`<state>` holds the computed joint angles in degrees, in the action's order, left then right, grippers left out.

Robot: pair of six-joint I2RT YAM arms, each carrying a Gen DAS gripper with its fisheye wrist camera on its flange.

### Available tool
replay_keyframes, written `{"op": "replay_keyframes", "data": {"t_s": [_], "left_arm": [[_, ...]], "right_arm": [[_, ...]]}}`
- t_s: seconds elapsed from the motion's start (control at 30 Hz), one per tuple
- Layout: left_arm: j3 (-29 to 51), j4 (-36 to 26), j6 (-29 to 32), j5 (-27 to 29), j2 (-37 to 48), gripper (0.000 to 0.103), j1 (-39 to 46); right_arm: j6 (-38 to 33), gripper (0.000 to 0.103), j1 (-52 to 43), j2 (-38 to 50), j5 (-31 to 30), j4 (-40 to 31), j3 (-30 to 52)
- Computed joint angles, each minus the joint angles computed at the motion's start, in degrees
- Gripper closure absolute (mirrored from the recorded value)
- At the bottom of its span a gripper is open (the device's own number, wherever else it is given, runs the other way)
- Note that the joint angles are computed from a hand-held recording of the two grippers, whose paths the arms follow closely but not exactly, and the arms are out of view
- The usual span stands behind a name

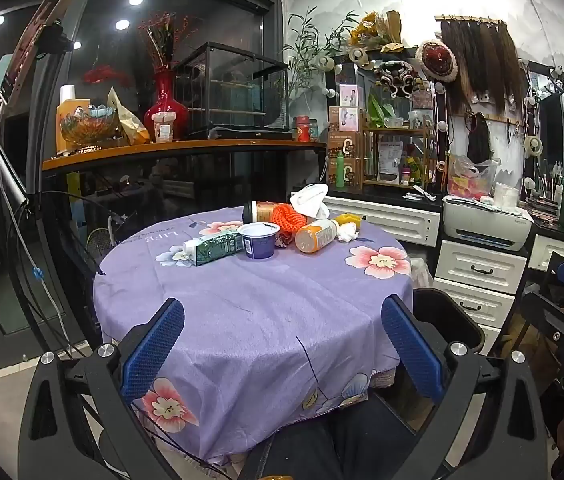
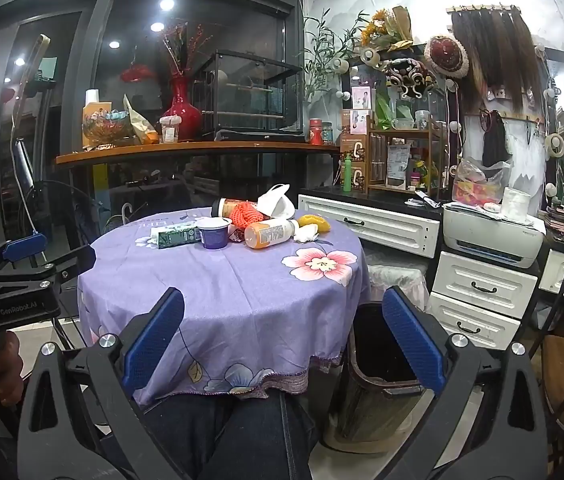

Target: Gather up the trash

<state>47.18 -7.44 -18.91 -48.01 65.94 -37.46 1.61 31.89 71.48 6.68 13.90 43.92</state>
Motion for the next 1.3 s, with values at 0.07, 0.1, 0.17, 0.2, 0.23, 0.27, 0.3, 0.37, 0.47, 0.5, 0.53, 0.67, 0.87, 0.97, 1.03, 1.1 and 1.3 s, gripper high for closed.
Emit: {"op": "replay_keyframes", "data": {"t_s": [0.07, 0.1, 0.17, 0.2, 0.23, 0.27, 0.3, 0.37, 0.47, 0.5, 0.53, 0.67, 0.87, 0.97, 1.03, 1.1, 1.3], "left_arm": [[0.0, -0.1, 0.0, 0.1, 0.0, 0.005, 0.0], [0.0, 0.0, 0.1, 0.0, 0.0, 0.005, 0.0], [0.0, 0.0, 0.1, 0.2, 0.0, 0.005, 0.1], [0.0, 0.0, 0.2, 0.3, 0.1, 0.005, 0.2], [0.0, 0.0, 0.2, 0.4, 0.1, 0.005, 0.3], [0.0, 0.1, 0.2, 0.6, 0.1, 0.005, 0.4], [-0.1, 0.1, 0.3, 0.0, 0.0, 0.005, 0.0], [0.0, 0.0, 0.2, 0.0, 0.0, 0.005, 0.0], [0.0, -0.1, 0.1, -0.1, -0.1, 0.005, -0.1], [0.0, -0.1, 0.2, 0.0, 0.0, 0.005, 0.0], [0.0, -0.1, 0.2, 0.0, 0.0, 0.005, 0.0], [0.0, 0.0, 0.2, 0.1, 0.0, 0.005, 0.0], [0.1, -0.2, 0.0, 0.1, 0.0, 0.005, 0.0], [0.1, -0.2, 0.0, 0.2, 0.0, 0.005, 0.0], [0.1, -0.4, 0.0, 0.2, 0.0, 0.005, 0.1], [0.1, -0.4, 0.0, 0.2, 0.0, 0.005, 0.0], [0.2, -0.6, -0.1, 0.2, 0.0, 0.005, 0.0]], "right_arm": [[0.0, 0.005, 0.0, 0.0, 0.0, 0.3, -0.1], [0.0, 0.005, 0.0, 0.0, 0.0, 0.3, -0.1], [0.1, 0.005, 0.1, 0.0, 0.0, 0.2, -0.1], [0.1, 0.005, 0.1, 0.0, 0.1, 0.1, -0.1], [0.1, 0.005, 0.2, -0.1, 0.1, 0.1, -0.1], [0.1, 0.005, 0.1, 0.0, 0.1, 0.0, 0.0], [0.1, 0.005, 0.1, 0.0, 0.0, 0.0, 0.0], [0.1, 0.005, 0.1, -0.1, 0.0, 0.0, 0.0], [0.1, 0.005, 0.1, 0.0, 0.1, -0.1, 0.1], [0.1, 0.005, 0.1, -0.1, 0.0, -0.1, 0.1], [0.2, 0.005, 0.1, -0.1, -0.1, -0.1, 0.0], [0.1, 0.005, 0.0, 0.1, -0.1, 0.0, 0.1], [0.1, 0.005, 0.0, 0.2, -0.1, 0.0, 0.2], [0.0, 0.005, -0.1, 0.3, -0.1, 0.2, 0.2], [0.1, 0.005, -0.1, 0.4, -0.1, 0.2, 0.2], [0.0, 0.005, 0.0, 0.4, -0.1, 0.2, 0.2], [0.1, 0.005, 0.0, 0.6, 0.0, 0.2, 0.2]]}}
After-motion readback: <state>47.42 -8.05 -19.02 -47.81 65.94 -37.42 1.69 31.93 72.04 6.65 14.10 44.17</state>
